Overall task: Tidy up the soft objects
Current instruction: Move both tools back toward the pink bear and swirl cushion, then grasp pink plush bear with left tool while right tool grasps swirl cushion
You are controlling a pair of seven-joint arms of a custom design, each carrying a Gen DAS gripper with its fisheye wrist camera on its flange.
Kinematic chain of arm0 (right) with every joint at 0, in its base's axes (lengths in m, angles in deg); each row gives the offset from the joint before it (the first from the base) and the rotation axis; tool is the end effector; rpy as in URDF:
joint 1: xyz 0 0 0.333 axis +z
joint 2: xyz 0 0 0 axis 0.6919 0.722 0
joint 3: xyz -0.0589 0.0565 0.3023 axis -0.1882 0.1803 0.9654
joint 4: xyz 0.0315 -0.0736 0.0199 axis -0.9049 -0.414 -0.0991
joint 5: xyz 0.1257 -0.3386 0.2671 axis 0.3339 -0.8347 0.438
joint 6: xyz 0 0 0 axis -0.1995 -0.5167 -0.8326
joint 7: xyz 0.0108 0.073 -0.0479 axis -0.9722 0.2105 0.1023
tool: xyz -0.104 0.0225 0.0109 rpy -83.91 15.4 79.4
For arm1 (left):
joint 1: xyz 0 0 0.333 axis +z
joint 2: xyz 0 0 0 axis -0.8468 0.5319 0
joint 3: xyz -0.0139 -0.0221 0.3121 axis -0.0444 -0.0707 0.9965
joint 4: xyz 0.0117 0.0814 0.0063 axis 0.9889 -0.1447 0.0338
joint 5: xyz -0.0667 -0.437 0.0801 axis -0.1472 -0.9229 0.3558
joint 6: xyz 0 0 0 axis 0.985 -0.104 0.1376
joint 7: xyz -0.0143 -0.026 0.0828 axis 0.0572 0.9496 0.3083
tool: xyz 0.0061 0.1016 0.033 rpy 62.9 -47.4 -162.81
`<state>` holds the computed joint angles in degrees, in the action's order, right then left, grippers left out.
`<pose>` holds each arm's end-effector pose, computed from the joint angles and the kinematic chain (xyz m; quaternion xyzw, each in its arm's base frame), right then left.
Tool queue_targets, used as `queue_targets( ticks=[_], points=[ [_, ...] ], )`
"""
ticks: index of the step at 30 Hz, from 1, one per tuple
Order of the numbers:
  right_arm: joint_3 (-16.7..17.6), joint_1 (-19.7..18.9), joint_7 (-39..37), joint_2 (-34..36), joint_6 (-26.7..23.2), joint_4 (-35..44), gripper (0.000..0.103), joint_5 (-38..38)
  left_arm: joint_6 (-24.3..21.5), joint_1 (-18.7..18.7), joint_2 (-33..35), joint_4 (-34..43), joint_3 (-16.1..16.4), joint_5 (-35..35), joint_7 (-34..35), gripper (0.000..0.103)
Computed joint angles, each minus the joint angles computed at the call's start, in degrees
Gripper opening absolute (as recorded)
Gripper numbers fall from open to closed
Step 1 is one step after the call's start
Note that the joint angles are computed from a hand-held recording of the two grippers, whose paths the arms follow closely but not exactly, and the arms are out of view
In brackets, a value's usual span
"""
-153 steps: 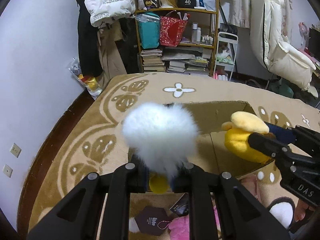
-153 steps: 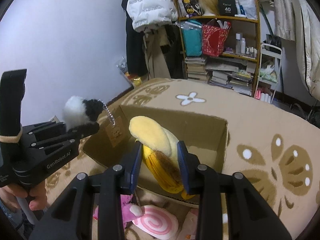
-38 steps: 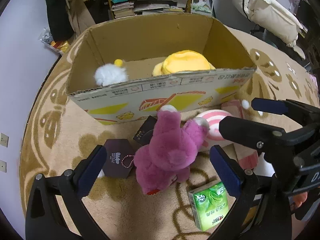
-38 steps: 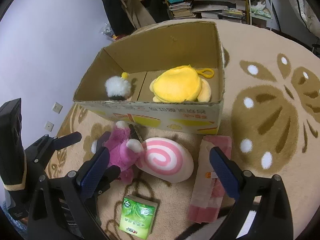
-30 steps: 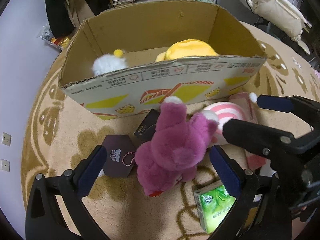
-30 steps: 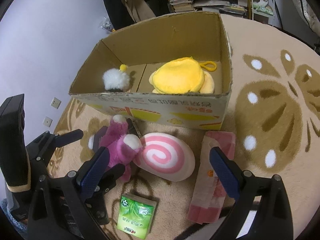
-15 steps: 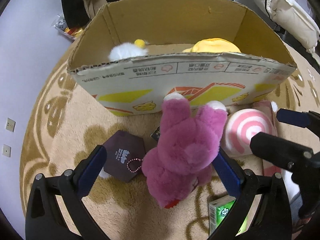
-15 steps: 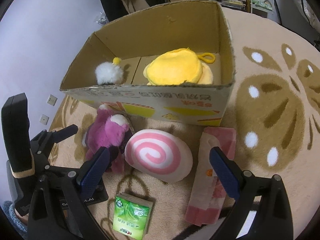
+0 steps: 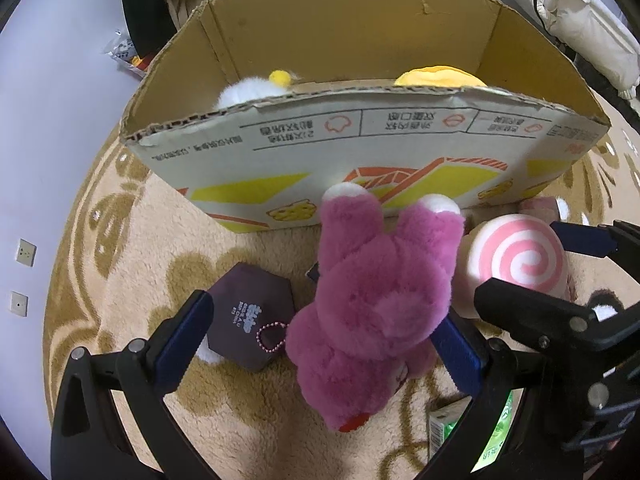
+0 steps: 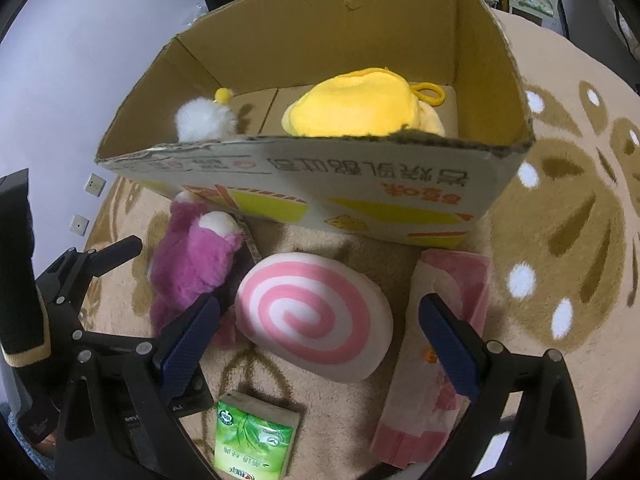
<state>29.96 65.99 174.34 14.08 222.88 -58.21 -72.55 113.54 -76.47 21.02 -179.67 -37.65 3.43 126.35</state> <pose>0.4911 0.2919 0.3324 -0.5079 0.8327 -0.0406 0.2169 0.5700 -0.3609 0.3203 -0.3808 0.9042 -0.1529 0.1187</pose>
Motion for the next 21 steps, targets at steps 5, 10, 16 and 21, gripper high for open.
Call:
queue_targets(
  ticks=[5, 10, 16, 21],
  points=[
    [-0.2, 0.1, -1.7, 0.7, 0.9, -0.1, 0.095, 3.3, -1.0, 0.4, 0.8, 1.0, -0.3, -1.3, 0.9, 0.102],
    [-0.3, 0.0, -1.1, 0.4, 0.5, 0.1, 0.091, 2.0, -1.7, 0.5, 1.7, 2.2, -0.2, -1.9, 1.7, 0.102],
    [-0.4, -0.2, -3.2, 0.3, 0.9, -0.6, 0.091, 4.5, -1.5, 0.0, 1.9, 2.1, 0.0, -1.2, 1.5, 0.102],
    [-0.4, -0.3, -3.1, 0.4, 0.6, -0.4, 0.091, 3.8, -1.8, -0.2, 1.7, 1.7, -0.2, -1.1, 1.2, 0.102]
  ],
)
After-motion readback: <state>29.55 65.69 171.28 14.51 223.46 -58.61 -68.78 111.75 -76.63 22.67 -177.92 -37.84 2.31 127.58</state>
